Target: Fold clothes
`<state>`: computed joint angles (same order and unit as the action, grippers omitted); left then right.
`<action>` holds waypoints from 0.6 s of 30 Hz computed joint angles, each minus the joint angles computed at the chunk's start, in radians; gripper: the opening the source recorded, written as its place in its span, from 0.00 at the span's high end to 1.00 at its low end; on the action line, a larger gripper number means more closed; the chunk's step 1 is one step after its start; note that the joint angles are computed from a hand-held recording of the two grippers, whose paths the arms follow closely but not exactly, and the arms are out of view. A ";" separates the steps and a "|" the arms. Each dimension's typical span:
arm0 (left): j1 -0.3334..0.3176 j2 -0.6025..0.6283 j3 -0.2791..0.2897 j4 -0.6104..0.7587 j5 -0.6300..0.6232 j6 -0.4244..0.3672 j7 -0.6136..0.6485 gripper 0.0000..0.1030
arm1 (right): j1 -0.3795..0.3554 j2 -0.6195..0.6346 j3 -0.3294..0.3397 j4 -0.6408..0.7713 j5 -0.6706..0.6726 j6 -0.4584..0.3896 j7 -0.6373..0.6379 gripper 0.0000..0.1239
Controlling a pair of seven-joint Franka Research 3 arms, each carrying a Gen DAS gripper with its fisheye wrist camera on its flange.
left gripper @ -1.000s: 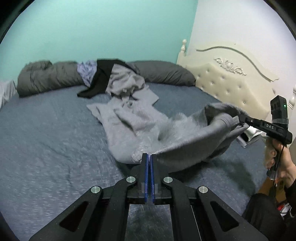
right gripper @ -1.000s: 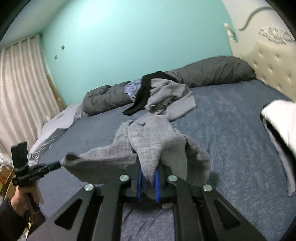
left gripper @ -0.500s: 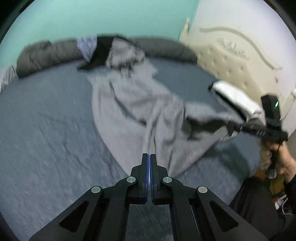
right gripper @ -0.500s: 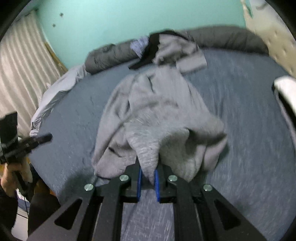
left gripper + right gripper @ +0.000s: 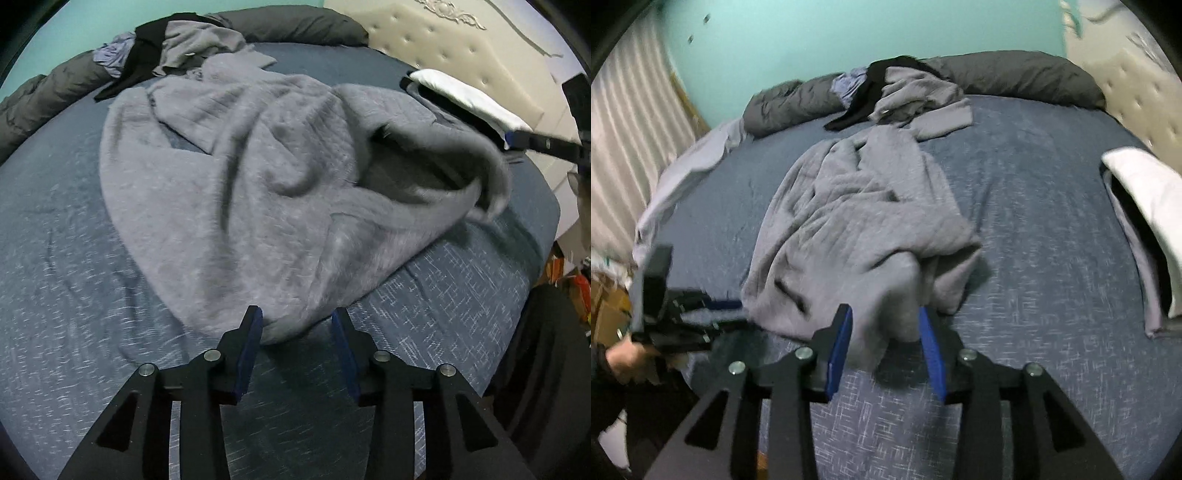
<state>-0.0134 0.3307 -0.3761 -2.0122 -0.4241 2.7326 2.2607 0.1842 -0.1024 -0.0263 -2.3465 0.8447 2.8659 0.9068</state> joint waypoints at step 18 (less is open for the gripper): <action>-0.007 0.027 -0.021 0.000 0.098 0.009 0.013 0.97 | -0.065 0.223 0.041 0.197 -0.073 -0.192 0.043 0.65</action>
<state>-0.0202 0.3580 -0.3969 -2.0121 -0.3263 2.7418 2.2741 0.1196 0.1206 0.0148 -2.1492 0.7717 2.6736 0.9500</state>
